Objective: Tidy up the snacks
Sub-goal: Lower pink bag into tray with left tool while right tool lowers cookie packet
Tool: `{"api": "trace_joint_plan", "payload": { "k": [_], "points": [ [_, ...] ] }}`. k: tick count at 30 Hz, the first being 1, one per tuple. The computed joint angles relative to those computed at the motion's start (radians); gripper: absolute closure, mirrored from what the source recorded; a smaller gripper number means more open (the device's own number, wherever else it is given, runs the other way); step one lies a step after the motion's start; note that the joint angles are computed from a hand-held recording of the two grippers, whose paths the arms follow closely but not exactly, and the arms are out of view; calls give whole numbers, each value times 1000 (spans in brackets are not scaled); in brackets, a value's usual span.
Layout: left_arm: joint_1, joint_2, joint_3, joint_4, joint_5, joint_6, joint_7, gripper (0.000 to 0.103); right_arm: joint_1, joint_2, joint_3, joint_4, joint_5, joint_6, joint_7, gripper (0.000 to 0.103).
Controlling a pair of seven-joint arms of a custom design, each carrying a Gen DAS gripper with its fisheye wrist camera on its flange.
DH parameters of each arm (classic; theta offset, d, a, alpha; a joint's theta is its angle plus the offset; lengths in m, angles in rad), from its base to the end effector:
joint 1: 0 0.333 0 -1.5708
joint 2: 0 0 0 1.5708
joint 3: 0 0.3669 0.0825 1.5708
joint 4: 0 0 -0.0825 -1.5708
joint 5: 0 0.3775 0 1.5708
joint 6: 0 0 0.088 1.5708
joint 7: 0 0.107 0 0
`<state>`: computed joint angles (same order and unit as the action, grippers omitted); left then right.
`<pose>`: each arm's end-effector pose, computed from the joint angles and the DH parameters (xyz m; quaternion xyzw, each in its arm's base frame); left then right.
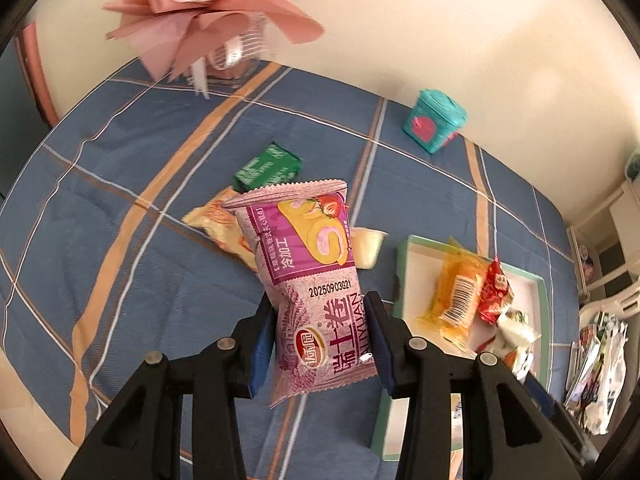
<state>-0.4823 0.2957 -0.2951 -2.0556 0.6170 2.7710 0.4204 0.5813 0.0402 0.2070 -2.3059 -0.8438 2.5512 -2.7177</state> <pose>0.4404 -0.4506 0.3949 -0.6407 0.7259 -0.2335 0.0897 0.3664 0.3820 0.4014 -0.4739 0.8366 -0.1579 0.2251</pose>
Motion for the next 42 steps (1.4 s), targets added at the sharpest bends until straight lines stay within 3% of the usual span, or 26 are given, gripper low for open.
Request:
{"api": "trace_joint_plan", "payload": {
  "k": [8,9,18,28,42],
  "points": [
    [-55,59,-19,82,21,-49,54,58,-41,-112,-5,-130,1,11,98,48],
    [-54,67,-24,83,21,-24,70,58,-47,-124,-4,-143,2,12,107,48],
    [-113,139,-30,168,14,-102,161,58,-94,-214,7,-245,17,31,169,48],
    [-145,209,-33,234,-11,-171,241,58,-109,-173,-3,-253,75,79,101,48],
    [-159,244,-49,272,-52,-198,333,58,-111,-144,-12,-260,117,108,64,48]
  ]
}}
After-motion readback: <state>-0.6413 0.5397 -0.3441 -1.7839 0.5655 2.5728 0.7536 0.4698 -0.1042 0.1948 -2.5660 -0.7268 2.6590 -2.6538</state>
